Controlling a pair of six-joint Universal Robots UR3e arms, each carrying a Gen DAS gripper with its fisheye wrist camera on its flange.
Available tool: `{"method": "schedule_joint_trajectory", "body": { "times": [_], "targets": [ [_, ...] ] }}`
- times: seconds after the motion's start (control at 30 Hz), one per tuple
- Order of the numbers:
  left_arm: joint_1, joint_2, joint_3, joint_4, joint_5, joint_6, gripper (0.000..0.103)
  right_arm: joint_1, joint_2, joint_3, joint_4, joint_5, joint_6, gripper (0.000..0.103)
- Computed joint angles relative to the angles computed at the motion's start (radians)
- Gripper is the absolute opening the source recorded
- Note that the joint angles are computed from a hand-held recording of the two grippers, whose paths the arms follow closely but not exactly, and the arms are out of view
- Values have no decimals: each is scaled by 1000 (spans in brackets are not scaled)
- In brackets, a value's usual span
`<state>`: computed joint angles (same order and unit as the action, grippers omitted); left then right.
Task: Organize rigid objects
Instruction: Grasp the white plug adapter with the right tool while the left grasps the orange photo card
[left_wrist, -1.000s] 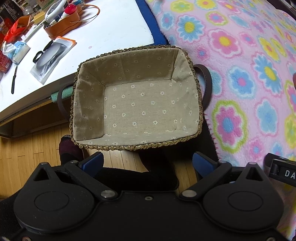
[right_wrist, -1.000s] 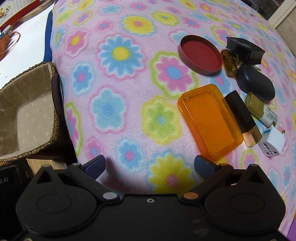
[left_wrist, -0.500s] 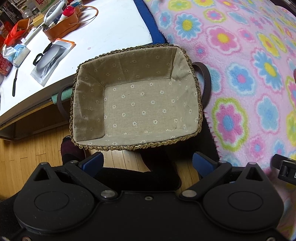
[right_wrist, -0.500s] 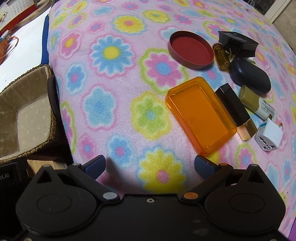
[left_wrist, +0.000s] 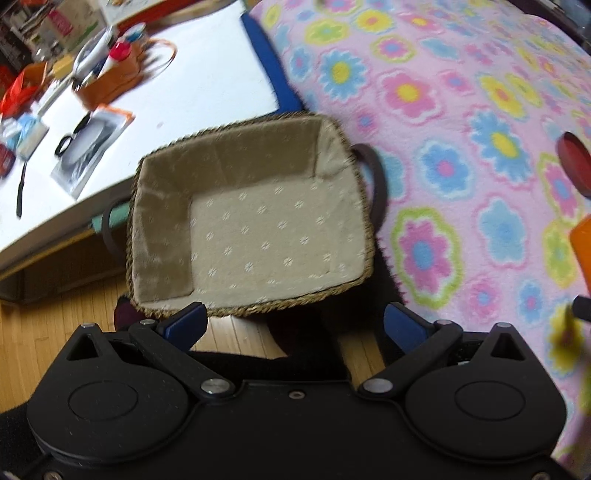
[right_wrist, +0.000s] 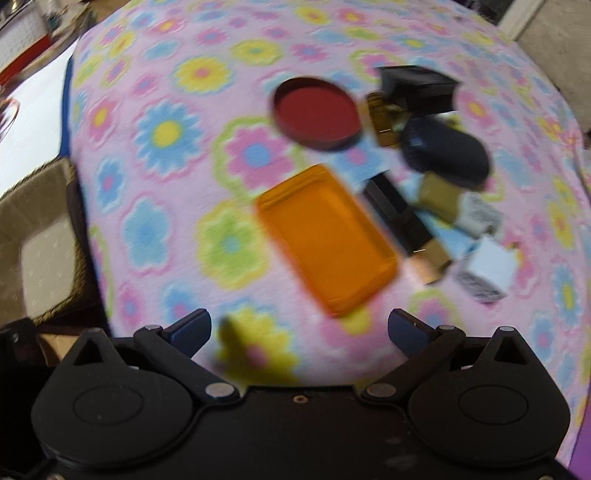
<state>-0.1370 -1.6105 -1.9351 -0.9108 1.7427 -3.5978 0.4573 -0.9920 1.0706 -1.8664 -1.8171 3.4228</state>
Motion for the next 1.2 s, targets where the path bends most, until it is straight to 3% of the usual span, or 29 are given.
{"method": "schedule_joint_trajectory", "body": {
  "times": [0.37,0.53,0.93,1.03,1.1,1.2],
  "targets": [
    [-147,-48,104,50,10,62,99,-255,-176,176,-112,9,-2,96],
    [-198,-98,180,41,-34,98,99,-348,-245,270,-180,44,-17,96],
    [-262,-248,357,9,-113,132,92,-339,-206,302,-214,118,-4,82],
    [-282,-310,437,17,-117,165,92,-347,-214,331,-246,118,15,64],
    [-297,-370,518,5,-114,195,92,-364,-203,306,-207,132,-2,43],
    [-327,-464,655,-24,-89,239,92,-406,-226,332,-215,178,-14,42]
  ]
}}
